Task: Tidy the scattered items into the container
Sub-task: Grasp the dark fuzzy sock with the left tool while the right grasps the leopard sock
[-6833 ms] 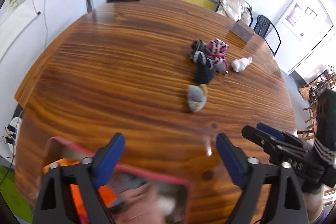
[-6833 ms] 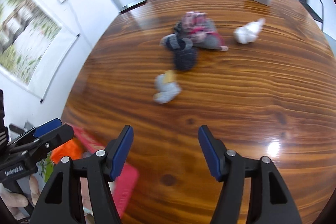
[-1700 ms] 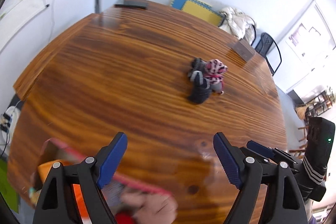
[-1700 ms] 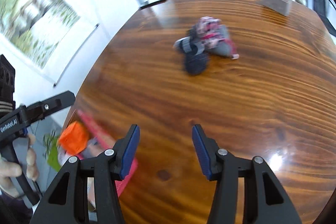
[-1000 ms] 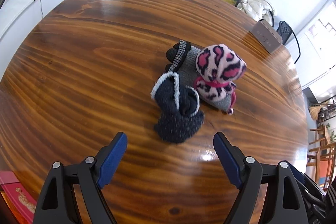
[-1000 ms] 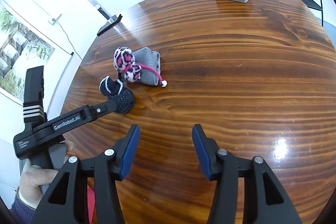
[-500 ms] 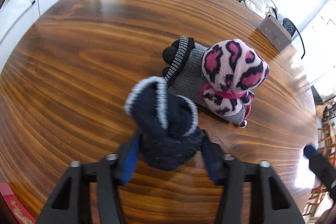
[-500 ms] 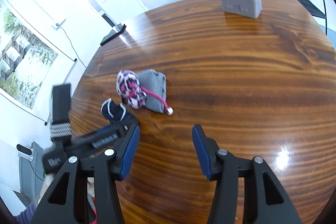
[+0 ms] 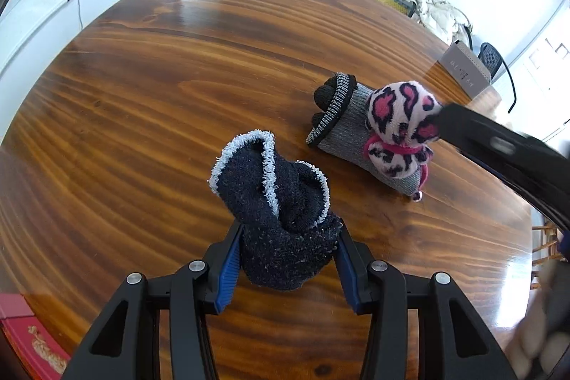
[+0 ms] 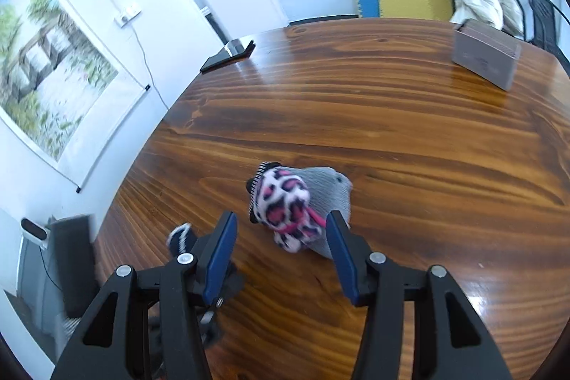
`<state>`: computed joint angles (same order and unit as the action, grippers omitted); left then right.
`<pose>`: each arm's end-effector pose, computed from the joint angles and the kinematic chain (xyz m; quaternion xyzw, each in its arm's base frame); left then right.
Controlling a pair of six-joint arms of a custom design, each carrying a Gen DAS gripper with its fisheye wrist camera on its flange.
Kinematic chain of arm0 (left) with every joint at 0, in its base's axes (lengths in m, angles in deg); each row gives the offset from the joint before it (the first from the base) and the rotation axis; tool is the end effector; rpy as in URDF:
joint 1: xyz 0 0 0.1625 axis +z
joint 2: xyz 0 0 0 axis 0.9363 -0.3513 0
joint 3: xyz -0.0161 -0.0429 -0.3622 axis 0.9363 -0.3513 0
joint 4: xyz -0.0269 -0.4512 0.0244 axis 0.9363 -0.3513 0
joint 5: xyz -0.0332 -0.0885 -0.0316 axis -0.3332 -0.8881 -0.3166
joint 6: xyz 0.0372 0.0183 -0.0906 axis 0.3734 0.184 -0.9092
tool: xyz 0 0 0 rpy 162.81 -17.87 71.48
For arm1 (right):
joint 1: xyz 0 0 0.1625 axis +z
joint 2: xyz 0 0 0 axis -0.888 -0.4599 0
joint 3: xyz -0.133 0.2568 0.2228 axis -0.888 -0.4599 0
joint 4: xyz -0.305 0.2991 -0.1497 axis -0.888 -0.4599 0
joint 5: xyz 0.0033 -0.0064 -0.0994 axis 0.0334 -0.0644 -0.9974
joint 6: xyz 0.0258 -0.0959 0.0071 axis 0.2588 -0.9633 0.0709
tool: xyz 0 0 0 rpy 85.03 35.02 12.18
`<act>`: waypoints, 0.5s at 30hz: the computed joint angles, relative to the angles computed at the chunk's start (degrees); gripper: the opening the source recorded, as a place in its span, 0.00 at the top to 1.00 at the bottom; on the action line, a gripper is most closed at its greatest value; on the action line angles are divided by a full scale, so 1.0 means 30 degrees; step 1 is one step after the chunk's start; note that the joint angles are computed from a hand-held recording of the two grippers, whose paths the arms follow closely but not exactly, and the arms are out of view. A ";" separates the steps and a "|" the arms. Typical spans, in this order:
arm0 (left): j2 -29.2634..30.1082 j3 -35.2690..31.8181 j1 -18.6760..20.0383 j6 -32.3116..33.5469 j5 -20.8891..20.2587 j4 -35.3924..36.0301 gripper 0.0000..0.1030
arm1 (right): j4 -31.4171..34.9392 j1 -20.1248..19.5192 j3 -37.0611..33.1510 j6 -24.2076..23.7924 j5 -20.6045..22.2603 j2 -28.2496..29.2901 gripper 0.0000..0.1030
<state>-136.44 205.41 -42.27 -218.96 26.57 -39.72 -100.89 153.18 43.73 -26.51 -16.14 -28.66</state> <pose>-0.2705 -0.3652 -0.0605 -0.3534 0.7878 -0.3790 0.3329 0.1323 -0.5828 0.1339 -0.5235 0.8483 0.0795 0.0089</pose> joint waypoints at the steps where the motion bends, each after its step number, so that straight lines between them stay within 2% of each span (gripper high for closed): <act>1: -0.0079 0.0068 -0.0223 -0.0212 -0.0098 0.0111 0.52 | -0.0325 0.0067 0.0150 -0.0111 -0.0115 0.0098 0.45; 6: 0.0078 -0.0170 -0.1012 -0.0898 -0.0436 0.0365 0.52 | -0.1920 0.0443 0.0678 -0.0374 -0.0998 0.0928 0.45; 8: 0.0029 -0.0069 -0.1213 -0.1026 -0.0450 0.0248 0.52 | -0.2540 0.0523 0.0856 -0.0482 -0.1486 0.1175 0.60; 10: 0.0327 -0.0465 -0.1118 -0.0857 -0.0210 0.0140 0.52 | -0.2700 0.0540 0.0877 -0.0288 -0.1876 0.1319 0.61; 15: 0.0044 -0.0601 -0.1724 -0.1144 0.0170 0.0878 0.52 | -0.2202 0.0466 0.1353 -0.0564 -0.1249 0.0024 0.61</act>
<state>-136.31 203.61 -47.44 -222.39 27.08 -37.08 -107.50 154.58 47.79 -28.20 -19.89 -28.58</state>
